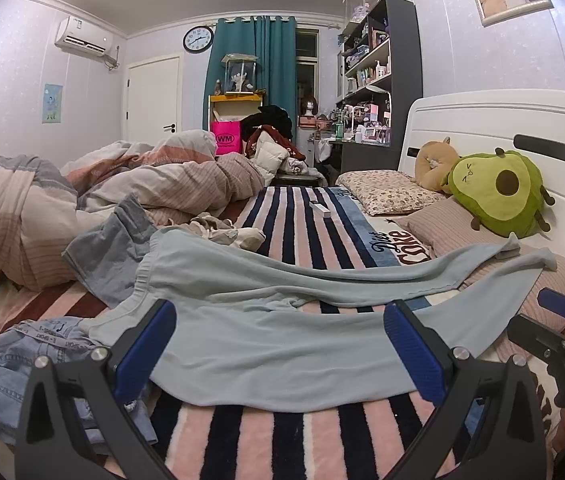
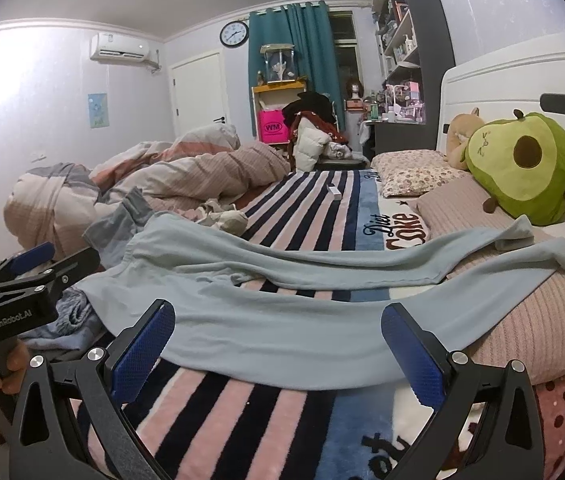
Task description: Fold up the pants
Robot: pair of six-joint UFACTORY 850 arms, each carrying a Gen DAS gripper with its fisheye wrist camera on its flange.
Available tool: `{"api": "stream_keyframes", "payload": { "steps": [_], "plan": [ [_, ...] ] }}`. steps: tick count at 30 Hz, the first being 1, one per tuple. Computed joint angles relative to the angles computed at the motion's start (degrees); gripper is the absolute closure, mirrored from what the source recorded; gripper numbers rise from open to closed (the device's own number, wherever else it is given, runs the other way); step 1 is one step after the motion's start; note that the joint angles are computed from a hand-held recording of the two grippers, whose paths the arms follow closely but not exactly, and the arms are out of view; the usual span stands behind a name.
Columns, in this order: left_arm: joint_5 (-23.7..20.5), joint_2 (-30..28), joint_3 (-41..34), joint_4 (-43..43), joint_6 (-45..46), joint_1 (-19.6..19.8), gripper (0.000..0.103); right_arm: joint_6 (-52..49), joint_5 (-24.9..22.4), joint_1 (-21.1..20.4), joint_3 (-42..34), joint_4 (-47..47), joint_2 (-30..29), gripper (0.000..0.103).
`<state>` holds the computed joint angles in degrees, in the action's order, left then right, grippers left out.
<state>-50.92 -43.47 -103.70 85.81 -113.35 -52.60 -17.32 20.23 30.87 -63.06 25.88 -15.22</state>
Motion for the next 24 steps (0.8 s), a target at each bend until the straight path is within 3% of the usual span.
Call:
{"api": "stream_keyframes", "payload": {
  "steps": [24],
  "plan": [
    [0.9,0.5,1.1,0.0,-1.2,0.0,0.001,2.3,-0.4,-0.2,0.3,-2.1,0.2,0.000]
  ]
}}
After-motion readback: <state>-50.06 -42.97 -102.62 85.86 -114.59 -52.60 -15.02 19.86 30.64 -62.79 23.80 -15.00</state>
